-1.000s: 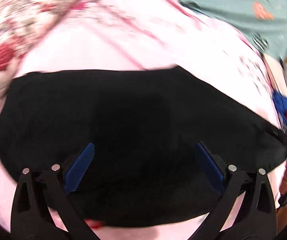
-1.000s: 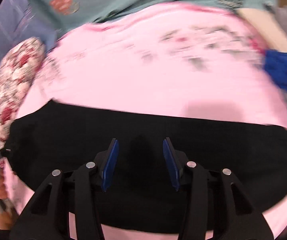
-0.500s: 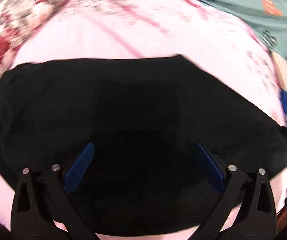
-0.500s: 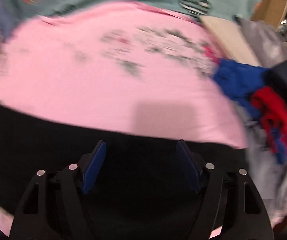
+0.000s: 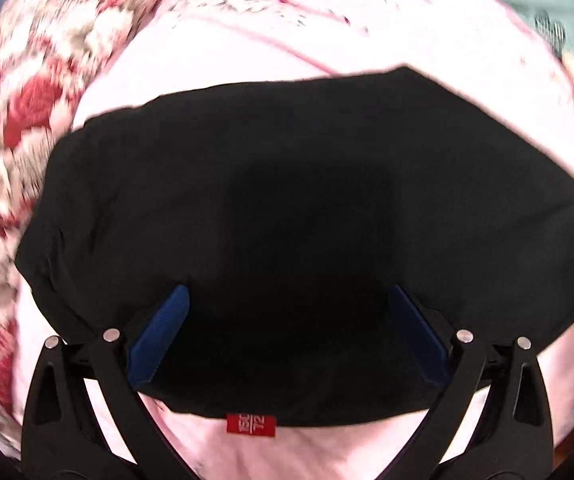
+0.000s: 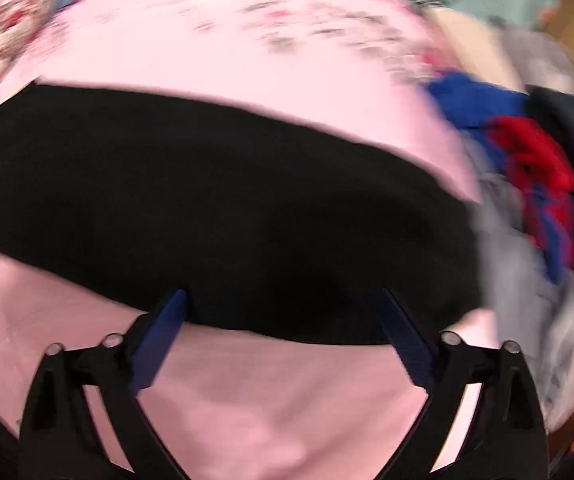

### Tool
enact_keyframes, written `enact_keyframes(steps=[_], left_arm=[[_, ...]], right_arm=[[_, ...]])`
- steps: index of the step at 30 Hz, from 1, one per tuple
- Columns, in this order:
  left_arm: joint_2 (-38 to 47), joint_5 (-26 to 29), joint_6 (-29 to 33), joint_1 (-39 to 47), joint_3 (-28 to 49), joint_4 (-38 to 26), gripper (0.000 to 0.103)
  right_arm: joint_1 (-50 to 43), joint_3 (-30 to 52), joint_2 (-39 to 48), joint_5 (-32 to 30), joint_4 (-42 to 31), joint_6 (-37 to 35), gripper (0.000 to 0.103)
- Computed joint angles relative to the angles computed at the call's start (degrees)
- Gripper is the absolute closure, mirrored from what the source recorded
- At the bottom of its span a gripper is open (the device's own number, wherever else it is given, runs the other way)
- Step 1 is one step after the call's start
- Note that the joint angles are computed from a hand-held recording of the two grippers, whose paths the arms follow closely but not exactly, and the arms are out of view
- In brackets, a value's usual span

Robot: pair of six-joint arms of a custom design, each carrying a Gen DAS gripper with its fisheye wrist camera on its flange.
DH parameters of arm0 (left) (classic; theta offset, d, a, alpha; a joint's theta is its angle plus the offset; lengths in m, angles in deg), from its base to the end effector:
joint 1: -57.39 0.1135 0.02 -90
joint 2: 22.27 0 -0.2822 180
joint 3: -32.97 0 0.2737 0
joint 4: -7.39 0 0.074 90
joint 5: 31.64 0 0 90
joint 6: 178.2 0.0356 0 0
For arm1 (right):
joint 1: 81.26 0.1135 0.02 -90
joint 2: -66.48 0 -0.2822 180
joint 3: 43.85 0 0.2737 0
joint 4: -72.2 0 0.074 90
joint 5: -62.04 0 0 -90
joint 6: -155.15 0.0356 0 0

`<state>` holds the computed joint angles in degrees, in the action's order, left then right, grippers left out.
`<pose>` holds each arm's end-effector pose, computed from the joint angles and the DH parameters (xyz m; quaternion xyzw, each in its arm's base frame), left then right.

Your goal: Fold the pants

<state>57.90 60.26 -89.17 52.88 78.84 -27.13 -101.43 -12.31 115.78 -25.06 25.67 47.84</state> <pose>0.2367 -0.0199 0.1351 0.0334 0.9823 -0.0251 0.1828 0.1347 -0.0514 0.1452 0.0300 0.9742 -0.0948 0.2027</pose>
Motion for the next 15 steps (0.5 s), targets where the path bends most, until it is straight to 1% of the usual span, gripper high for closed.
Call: enact_keyframes(steps=[1, 2, 3, 4, 5, 7, 8, 9, 10, 12, 13, 14, 15], left_arm=[[-0.95, 2.43, -0.72, 0.31, 0.14, -0.25, 0.002], [-1.49, 3.85, -1.21, -0.14, 0.23, -0.26, 0.002], [-1.55, 5.19, -2.09, -1.85, 0.68, -0.2, 0.002], [-0.98, 5.81, -3.09, -3.66, 1.21, 0.15, 0.002], [-0.07, 6.22, -4.36, -5.56, 1.78, 0.82, 0.002], [2.87, 6.32, -7.56, -8.81, 3.82, 1.65, 0.002], [4.9, 6.62, -9.58, -10.68, 5.19, 2.3, 0.002], [6.58, 6.76, -10.24, -11.42, 5.91, 3.13, 0.002], [8.03, 5.66, -11.79, -13.21, 6.99, 3.08, 0.002], [9.32, 0.99, -15.99, -19.64, 7.46, 1.95, 0.002], [10.73, -0.14, -16.06, -21.0, 8.52, 1.25, 0.002], [10.34, -1.92, -14.75, -22.23, 7.36, 2.51, 0.002], [9.9, -2.0, -13.11, -22.54, 6.46, 3.4, 0.002]], right_arm=[[-0.09, 0.48, -1.81, -1.33, -0.27, 0.13, 0.011], [0.03, 1.75, -2.15, -7.12, -0.94, 1.23, 0.011], [1.32, 2.86, -0.39, -12.18, 0.04, 3.57, 0.011], [3.74, 3.72, 1.53, -13.62, 1.52, 6.24, 0.011], [9.04, 4.55, 5.24, -12.49, 5.58, 10.73, 0.011], [18.75, 6.4, 13.32, -7.41, 14.44, 18.03, 0.011], [21.94, 7.86, 17.6, -6.6, 17.64, 20.69, 0.011], [24.25, 9.63, 21.55, -6.39, 19.52, 23.08, 0.011], [26.76, 10.32, 22.72, -5.41, 19.61, 25.29, 0.011], [31.39, 13.13, 27.61, -2.96, 19.87, 26.52, 0.011], [33.23, 14.13, 30.61, 0.07, 19.16, 26.17, 0.011], [34.68, 14.08, 31.37, 2.4, 17.82, 25.89, 0.011], [34.96, 12.67, 31.27, 3.82, 17.58, 24.25, 0.011]])
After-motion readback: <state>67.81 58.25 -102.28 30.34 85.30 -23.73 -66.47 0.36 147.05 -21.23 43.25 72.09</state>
